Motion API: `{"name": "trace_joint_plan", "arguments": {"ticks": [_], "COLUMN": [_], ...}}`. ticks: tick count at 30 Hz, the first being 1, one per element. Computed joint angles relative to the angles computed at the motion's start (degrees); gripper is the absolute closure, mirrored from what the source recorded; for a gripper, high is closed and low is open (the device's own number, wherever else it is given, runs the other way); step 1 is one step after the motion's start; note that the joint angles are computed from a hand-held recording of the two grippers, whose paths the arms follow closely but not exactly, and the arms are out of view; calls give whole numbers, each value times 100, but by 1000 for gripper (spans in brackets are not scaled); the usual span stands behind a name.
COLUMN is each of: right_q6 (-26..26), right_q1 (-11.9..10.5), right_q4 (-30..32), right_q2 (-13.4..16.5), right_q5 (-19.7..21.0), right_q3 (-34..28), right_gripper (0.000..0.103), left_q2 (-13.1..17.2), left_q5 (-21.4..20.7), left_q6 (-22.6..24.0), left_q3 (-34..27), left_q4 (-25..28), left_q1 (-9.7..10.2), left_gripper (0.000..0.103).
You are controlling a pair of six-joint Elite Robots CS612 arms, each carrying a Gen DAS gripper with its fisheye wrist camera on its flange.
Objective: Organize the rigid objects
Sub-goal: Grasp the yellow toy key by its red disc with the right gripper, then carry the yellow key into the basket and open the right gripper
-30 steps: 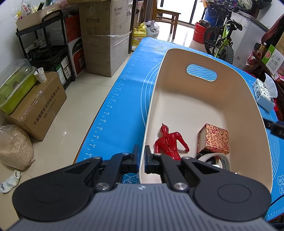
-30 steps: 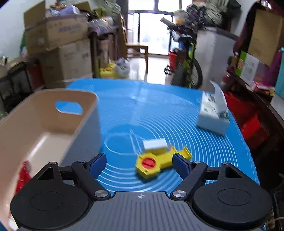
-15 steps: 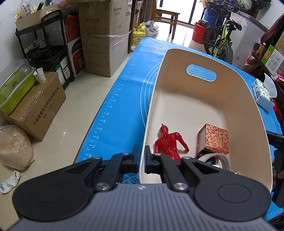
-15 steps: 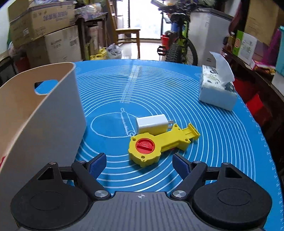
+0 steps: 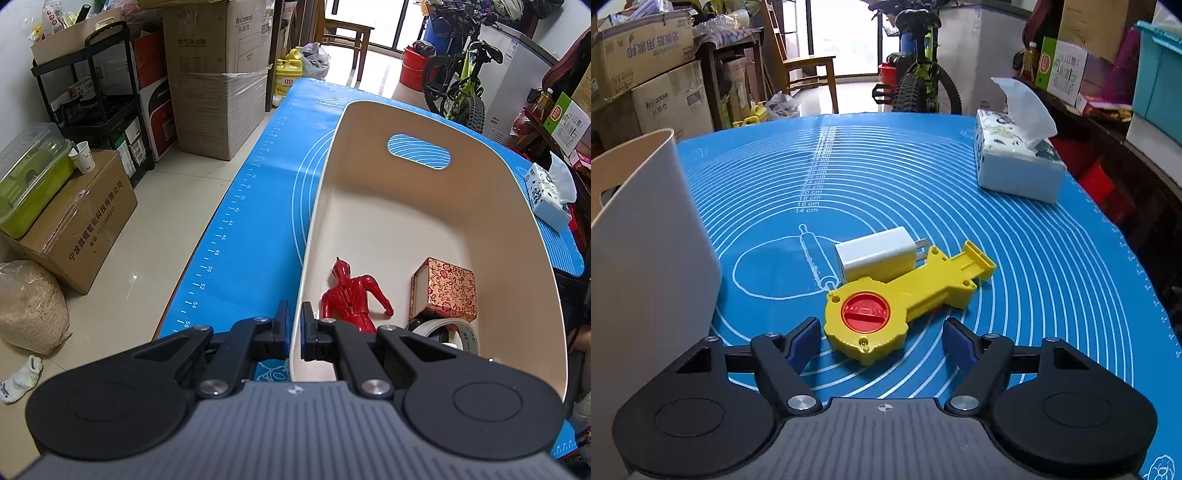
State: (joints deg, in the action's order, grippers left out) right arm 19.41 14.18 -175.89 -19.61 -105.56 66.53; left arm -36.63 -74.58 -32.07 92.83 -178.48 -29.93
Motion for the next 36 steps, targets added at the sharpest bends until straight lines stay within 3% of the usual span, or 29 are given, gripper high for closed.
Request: {"name": "trace_joint_plan", "arguments": {"ticks": [4, 16, 31, 36], "right_q6": [-70, -401, -1022, -1268], "right_q1": [-1, -6, 133, 183], "right_q4": [-101, -482, -2329, -2743], "right_q2": [-10, -184, -539, -624], "right_q5": [2, -46, -46, 189], "right_q3": [25, 367, 915, 1014], "right_gripper": [53, 54, 54, 54], "left_q2": [1, 8, 9, 13], "left_q5": [4, -21, -22, -21], "left_q6": [5, -16, -16, -12], "left_q3": [4, 8, 10, 2], "left_q4": [-4, -28, -34, -30], "left_q1": [0, 6, 8, 6], "left_gripper": [96, 96, 96, 96]}}
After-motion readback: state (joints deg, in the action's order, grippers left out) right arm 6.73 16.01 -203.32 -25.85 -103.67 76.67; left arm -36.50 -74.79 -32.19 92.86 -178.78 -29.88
